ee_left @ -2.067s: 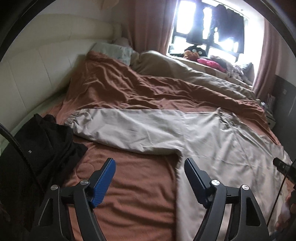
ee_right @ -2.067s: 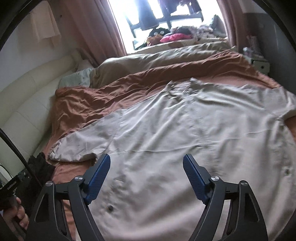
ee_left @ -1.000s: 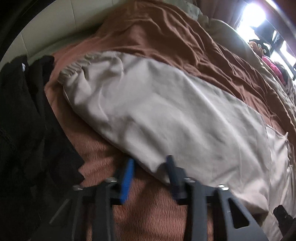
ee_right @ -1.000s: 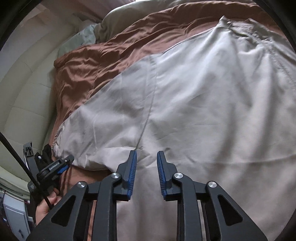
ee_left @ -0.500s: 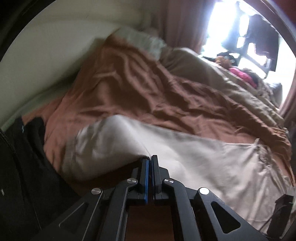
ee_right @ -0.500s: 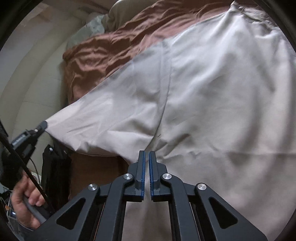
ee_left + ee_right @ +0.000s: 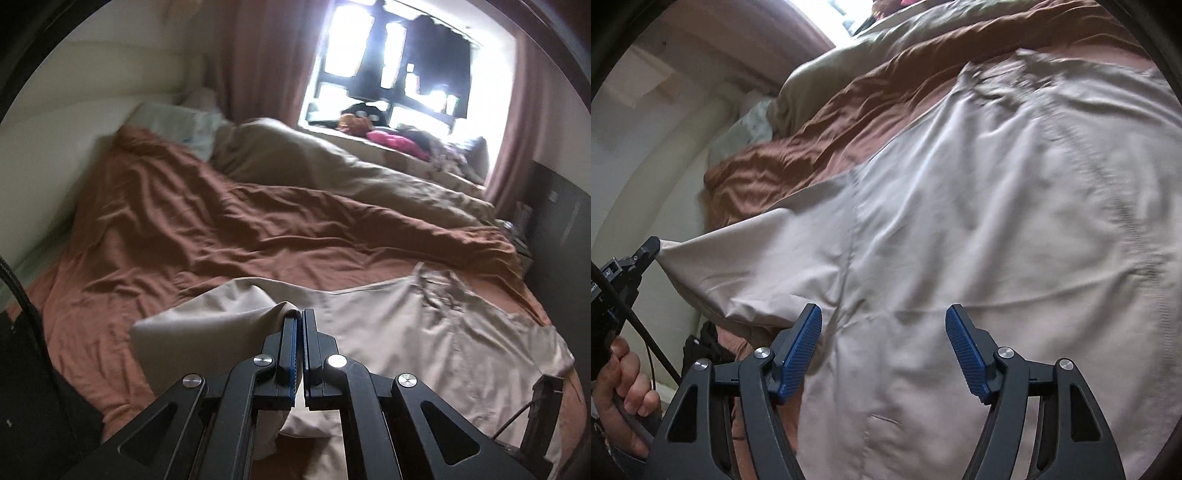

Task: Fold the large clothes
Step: 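Lift the held jacket side with the left gripper, fold it over the body, release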

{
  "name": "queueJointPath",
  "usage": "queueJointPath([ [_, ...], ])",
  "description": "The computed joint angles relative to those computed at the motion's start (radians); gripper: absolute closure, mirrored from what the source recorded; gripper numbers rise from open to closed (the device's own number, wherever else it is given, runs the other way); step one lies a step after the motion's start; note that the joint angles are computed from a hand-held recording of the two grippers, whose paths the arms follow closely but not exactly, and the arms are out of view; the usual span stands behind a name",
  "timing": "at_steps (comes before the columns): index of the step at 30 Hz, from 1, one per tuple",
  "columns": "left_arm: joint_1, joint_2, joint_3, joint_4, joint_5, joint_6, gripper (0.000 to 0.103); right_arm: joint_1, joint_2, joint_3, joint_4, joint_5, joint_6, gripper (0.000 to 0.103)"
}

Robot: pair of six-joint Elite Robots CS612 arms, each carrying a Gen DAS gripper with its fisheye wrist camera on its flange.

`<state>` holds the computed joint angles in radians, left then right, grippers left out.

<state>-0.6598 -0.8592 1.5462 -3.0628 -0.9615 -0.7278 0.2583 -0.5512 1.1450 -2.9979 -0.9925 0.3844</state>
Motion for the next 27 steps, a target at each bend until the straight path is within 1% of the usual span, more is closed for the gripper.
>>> queueJointPath([
  [3, -0.012, 0.007, -0.023, -0.021, -0.034, 0.054, 0.101, -0.013, -0.035, 0.078, -0.064, -0.018, 0.019, 0.035],
  [4, -0.017, 0.009, -0.03, -0.028, -0.045, 0.075, 0.101, -0.023, -0.054, 0.119, -0.089, -0.018, 0.025, 0.035],
  [7, -0.031, 0.021, -0.056, -0.039, -0.09, 0.13, 0.101, -0.036, -0.084, 0.185, -0.134, -0.039, 0.053, 0.035],
  [11, -0.038, 0.044, -0.103, -0.016, -0.159, 0.163, 0.101, -0.058, -0.12, 0.255, -0.163, -0.042, 0.083, 0.035],
  [15, -0.039, 0.078, -0.155, 0.017, -0.266, 0.178, 0.1, -0.066, -0.136, 0.273, -0.171, -0.064, 0.112, 0.035],
  [16, -0.037, 0.084, -0.164, 0.036, -0.301, 0.179, 0.096, -0.069, -0.144, 0.282, -0.174, -0.081, 0.113, 0.035],
  [17, -0.033, 0.088, -0.171, 0.041, -0.338, 0.178, 0.088, -0.069, -0.148, 0.286, -0.175, -0.098, 0.114, 0.035],
  [18, -0.031, 0.089, -0.166, 0.027, -0.378, 0.175, 0.08, -0.07, -0.151, 0.29, -0.177, -0.112, 0.119, 0.035],
  [19, -0.028, 0.09, -0.161, 0.013, -0.416, 0.168, 0.05, -0.071, -0.153, 0.296, -0.184, -0.114, 0.128, 0.035],
  [20, -0.027, 0.087, -0.153, 0.008, -0.436, 0.16, 0.019, -0.073, -0.154, 0.298, -0.187, -0.108, 0.133, 0.035],
  [21, -0.03, 0.079, -0.138, -0.005, -0.438, 0.157, 0.012, -0.075, -0.155, 0.301, -0.19, -0.104, 0.136, 0.035],
  [22, -0.035, 0.074, -0.126, -0.018, -0.429, 0.164, 0.01, -0.075, -0.157, 0.305, -0.196, -0.107, 0.139, 0.035],
  [24, -0.045, 0.049, -0.092, -0.018, -0.387, 0.18, 0.01, -0.071, -0.157, 0.303, -0.211, -0.109, 0.136, 0.035],
  [27, -0.055, 0.012, -0.039, 0.003, -0.304, 0.157, 0.01, -0.064, -0.149, 0.295, -0.237, -0.08, 0.109, 0.035],
])
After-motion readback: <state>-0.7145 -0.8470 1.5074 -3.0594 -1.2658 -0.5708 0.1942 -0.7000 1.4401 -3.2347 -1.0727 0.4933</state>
